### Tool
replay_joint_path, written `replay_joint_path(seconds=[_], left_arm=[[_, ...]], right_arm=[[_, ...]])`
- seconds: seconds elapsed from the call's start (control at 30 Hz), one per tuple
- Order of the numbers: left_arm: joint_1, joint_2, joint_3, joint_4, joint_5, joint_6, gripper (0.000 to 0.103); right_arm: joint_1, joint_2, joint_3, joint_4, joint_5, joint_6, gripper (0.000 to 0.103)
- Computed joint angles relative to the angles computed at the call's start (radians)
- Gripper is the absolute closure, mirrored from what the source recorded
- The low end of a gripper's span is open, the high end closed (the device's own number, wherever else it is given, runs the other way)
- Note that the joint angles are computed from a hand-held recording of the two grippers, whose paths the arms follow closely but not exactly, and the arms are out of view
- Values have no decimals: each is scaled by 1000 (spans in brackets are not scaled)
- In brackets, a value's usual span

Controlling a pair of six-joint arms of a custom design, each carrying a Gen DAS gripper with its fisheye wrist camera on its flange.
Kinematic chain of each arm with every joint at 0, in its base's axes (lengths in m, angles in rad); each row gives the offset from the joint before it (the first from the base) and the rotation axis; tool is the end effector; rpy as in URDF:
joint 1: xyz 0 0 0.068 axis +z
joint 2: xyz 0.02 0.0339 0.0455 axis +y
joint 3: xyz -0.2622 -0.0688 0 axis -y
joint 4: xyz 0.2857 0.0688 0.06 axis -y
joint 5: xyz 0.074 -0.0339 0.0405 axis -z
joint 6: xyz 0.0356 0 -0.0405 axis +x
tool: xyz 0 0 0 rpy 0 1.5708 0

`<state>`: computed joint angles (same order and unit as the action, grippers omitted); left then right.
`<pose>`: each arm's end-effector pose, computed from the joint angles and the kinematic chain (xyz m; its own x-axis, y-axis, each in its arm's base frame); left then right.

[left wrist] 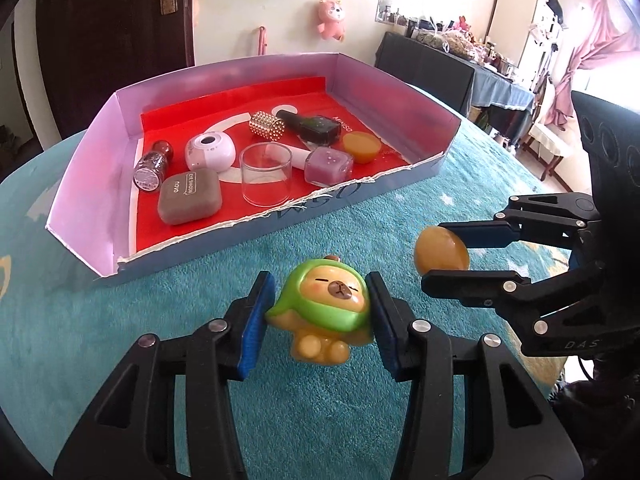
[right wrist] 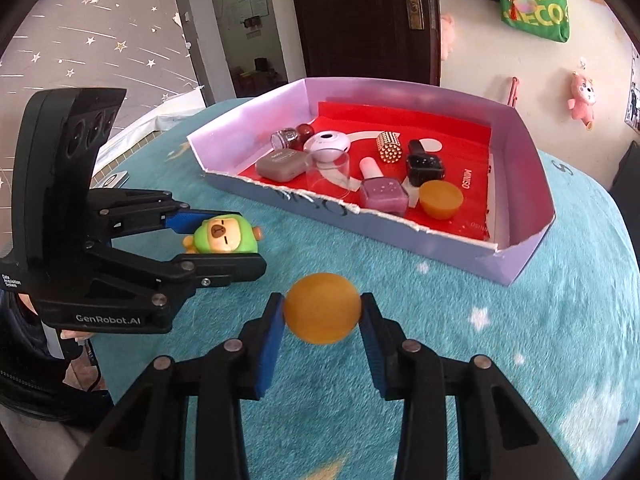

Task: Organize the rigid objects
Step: 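Carry the green toy and orange soap into the pink box and lower them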

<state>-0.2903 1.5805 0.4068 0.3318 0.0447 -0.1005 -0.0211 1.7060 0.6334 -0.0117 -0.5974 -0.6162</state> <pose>0.2500 -0.0763 0.0537 -0.7426 0.1173 -0.6593 0.2412 0.9653 -0.1000 0.2933 0.0138 0.0596 -0.5794 -0.4657 -0.6689 -0.7111 0.6899 0.1356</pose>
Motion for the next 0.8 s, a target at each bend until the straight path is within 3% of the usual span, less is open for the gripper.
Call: replay_joint_path(seconds=[0.23,0.4,0.6,0.8], left_arm=[[3,-24,-11,-3,9,-5,59],[45,-120,30,-100,40,21,59],[150,-6,305,-273,119,82,59],[181,272,649,-434,50,108,59]], right_arm=[[0,-18,-11,-3,-2,0,63],[-11,-44,3,-18,-31,20,63],[22,-28,188,-110,-11,94,63],[99,197,556,-234,138,177,63]])
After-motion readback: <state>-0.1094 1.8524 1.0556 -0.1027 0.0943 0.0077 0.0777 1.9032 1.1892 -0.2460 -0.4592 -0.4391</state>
